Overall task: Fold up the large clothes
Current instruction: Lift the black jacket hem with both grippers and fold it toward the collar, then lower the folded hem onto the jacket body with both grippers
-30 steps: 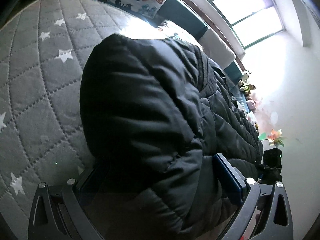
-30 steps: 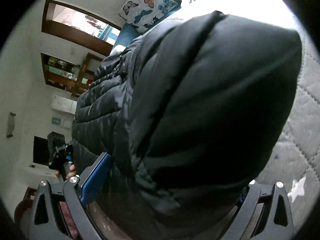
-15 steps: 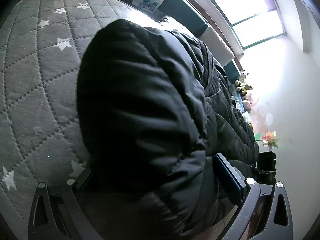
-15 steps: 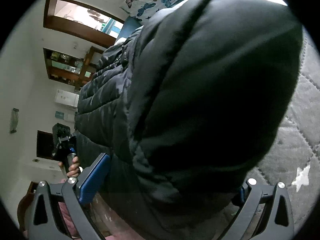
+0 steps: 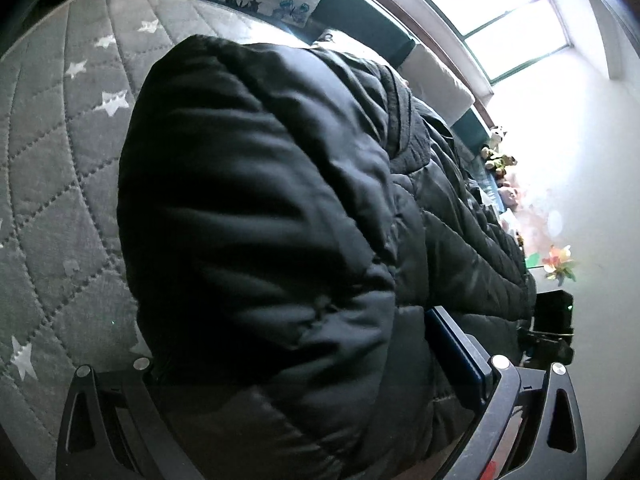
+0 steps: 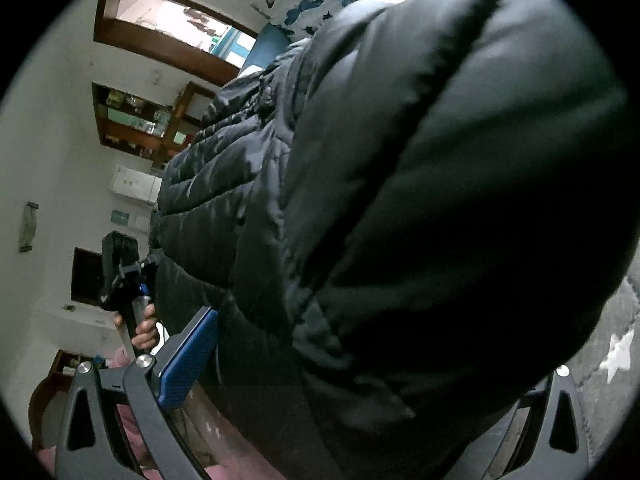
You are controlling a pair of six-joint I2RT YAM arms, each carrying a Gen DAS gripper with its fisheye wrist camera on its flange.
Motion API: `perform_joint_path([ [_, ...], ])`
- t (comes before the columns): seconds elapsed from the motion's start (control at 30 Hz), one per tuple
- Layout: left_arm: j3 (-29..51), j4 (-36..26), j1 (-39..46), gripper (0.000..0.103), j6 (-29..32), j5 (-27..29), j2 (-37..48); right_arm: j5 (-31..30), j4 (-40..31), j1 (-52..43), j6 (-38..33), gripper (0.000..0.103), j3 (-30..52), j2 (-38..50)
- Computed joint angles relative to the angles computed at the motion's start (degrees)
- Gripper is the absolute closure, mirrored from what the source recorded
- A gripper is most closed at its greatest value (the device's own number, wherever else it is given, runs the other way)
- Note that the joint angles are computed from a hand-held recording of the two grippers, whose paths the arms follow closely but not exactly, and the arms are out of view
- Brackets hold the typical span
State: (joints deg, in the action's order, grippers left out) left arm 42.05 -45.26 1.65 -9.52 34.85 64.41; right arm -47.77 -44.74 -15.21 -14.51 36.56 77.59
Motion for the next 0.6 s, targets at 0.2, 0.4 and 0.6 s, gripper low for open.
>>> perform_joint_path([
  [0.2, 2.9, -4.1, -6.4, 0.020, -4.3, -7.6, -6.9, 1.8, -3.8, -0.9, -0.6, 0.022, -1.2, -9.0],
  [0.4, 4.0, -5.3, -8.4, 0.015, -4.3, -9.6, -6.2, 2.2, -10.5, -1.6, -7.3, 0.026, -1.8, -12.4],
  [0.6, 0.8, 0.2, -8.3, 0.000, -6.4, -9.4, -4.3, -0.8, -5.8, -3.4, -6.0, 0.010, -1.6, -4.1],
])
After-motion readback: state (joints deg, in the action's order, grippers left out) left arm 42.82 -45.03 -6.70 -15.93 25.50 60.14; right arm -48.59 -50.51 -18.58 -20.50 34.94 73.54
